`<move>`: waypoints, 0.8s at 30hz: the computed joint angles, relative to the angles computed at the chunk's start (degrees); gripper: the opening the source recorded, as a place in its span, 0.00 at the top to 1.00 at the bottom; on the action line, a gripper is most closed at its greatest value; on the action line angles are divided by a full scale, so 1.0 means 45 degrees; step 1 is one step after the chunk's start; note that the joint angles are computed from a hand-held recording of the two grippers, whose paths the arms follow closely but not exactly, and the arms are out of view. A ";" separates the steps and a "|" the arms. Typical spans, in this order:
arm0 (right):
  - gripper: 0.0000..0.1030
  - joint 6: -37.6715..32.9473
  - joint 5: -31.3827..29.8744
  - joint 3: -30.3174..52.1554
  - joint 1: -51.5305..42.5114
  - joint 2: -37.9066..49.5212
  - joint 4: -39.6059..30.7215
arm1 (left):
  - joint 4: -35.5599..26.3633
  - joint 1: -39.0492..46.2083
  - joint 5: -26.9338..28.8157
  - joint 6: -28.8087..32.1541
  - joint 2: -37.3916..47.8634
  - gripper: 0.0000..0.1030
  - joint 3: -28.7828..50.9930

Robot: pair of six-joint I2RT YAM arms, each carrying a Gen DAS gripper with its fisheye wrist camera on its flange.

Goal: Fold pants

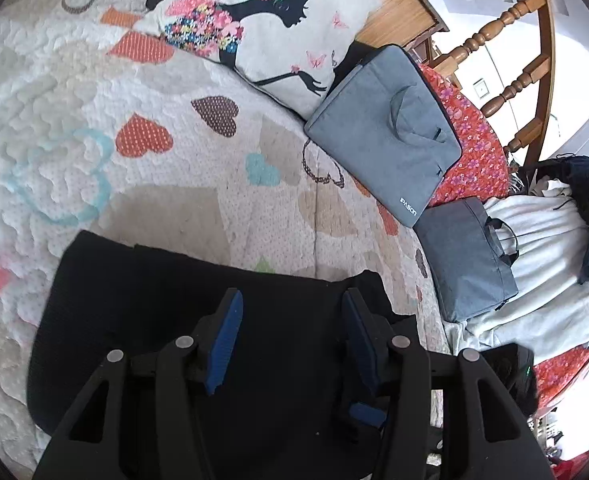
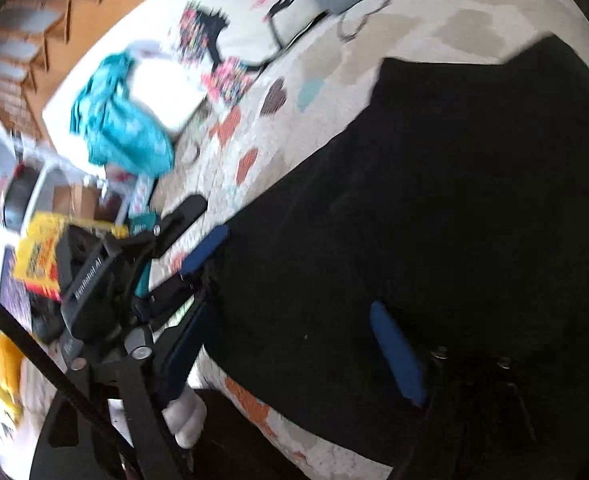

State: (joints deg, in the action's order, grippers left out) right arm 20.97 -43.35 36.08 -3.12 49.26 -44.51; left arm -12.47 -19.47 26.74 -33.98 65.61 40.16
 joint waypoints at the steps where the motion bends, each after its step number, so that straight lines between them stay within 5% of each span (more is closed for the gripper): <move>1: 0.15 -0.0392 -0.0196 0.0606 -0.0227 0.0532 -0.0702 | -0.0010 0.0063 0.0030 -0.0013 -0.0045 0.50 -0.0016; 8: 0.15 -0.1586 -0.1522 0.3373 -0.2726 0.1784 -0.2062 | 0.0067 0.0688 0.0488 -0.0248 0.0038 0.50 -0.0079; 17: 0.17 0.1745 -0.0666 0.1868 -0.1470 0.4607 0.2593 | -0.0396 0.0057 -0.0201 0.0309 0.0464 0.49 0.0200; 24: 0.16 -0.0091 -0.3719 0.1732 -0.3177 0.1565 -0.1074 | -0.0207 0.0764 0.0221 0.0050 0.0624 0.49 0.0205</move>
